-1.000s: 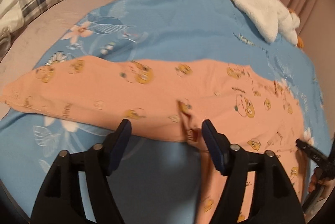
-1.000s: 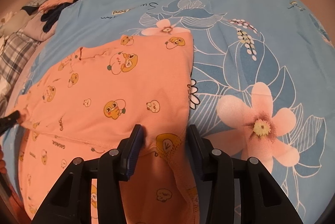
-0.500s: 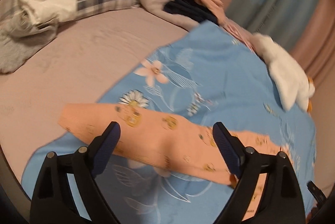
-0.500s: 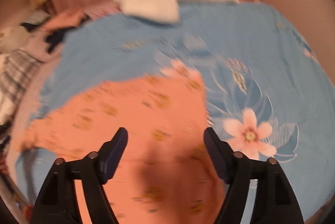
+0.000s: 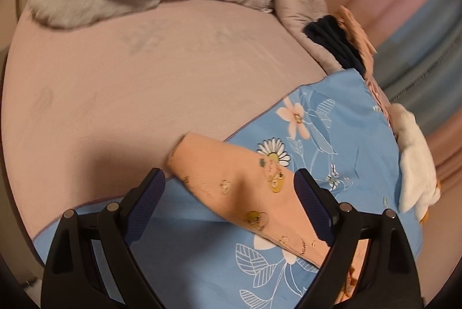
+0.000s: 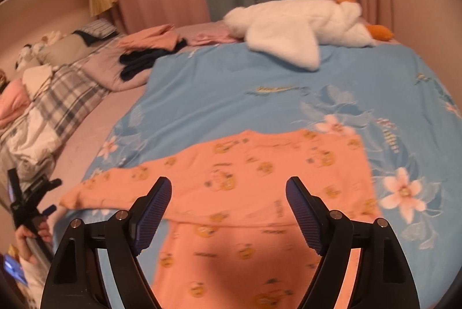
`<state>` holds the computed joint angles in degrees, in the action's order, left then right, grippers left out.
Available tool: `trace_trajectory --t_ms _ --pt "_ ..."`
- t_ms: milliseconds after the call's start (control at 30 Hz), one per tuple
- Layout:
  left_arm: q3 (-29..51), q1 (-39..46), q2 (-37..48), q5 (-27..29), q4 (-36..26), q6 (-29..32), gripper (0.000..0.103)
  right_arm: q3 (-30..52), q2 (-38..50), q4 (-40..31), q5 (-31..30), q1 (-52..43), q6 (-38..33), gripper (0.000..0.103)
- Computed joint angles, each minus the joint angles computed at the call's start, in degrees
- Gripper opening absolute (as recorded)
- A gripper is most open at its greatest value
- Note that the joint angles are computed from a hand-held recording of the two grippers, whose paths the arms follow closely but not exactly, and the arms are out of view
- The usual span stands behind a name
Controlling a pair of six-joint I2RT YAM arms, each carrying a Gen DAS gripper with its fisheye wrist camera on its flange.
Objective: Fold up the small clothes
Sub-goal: 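Swing the left gripper over the onesie toward its other side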
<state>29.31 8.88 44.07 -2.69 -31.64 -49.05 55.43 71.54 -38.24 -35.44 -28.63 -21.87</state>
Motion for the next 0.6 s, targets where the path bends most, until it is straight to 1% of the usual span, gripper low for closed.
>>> trace_trajectory --t_ms 67,100,133,167,233,267,333,367,500,533,567,600 --pt "-1.68 5.05 -1.13 5.05 0.93 -0.70 0.090 -1.90 -1.45 1.35 1.51 2.09 1.43 0.081" --pt "-2.02 6.23 -1.51 5.88 1.11 -1.04 0.089 -2.66 -2.56 1.49 2.14 2.84 2.32 0.081" --pt "-2.27 7.62 -1.86 6.69 1.20 -1.00 0.086 -3.23 -3.13 1.65 2.34 3.24 3.09 0.081" --pt "-2.15 8.64 -1.53 7.32 0.99 -0.10 0.080 -3.47 -3.20 1.43 1.91 3.33 3.63 0.081" --pt "-1.97 10.21 -0.19 9.08 0.45 0.94 0.074 -3.64 -2.72 0.50 0.46 3.12 4.15 0.081" --pt "-2.33 11.05 0.05 10.41 0.87 0.62 0.073 -3.83 -2.79 0.19 0.25 2.95 4.35 0.081" --pt "-3.41 13.57 0.81 14.78 2.72 0.67 0.072 -4.80 -3.42 0.20 0.14 2.57 5.03 0.081" --pt "-4.00 14.66 1.57 17.12 4.15 0.43 0.068 -5.16 -3.43 0.32 0.23 2.23 5.24 0.081" --pt "-4.77 15.23 5.17 20.76 8.11 -0.15 0.060 -5.80 -3.33 0.26 1.24 2.07 6.27 0.081" --pt "-5.02 15.11 6.20 21.08 9.39 -0.57 0.054 -5.87 -3.29 0.31 1.44 1.96 6.36 0.081" --pt "-5.36 14.91 7.27 21.29 11.13 -1.23 0.046 -5.96 -3.26 0.41 1.45 1.70 6.45 0.081" --pt "-5.46 14.83 8.26 21.37 12.54 -1.67 0.041 -6.07 -3.33 0.51 1.41 1.50 6.52 0.081"
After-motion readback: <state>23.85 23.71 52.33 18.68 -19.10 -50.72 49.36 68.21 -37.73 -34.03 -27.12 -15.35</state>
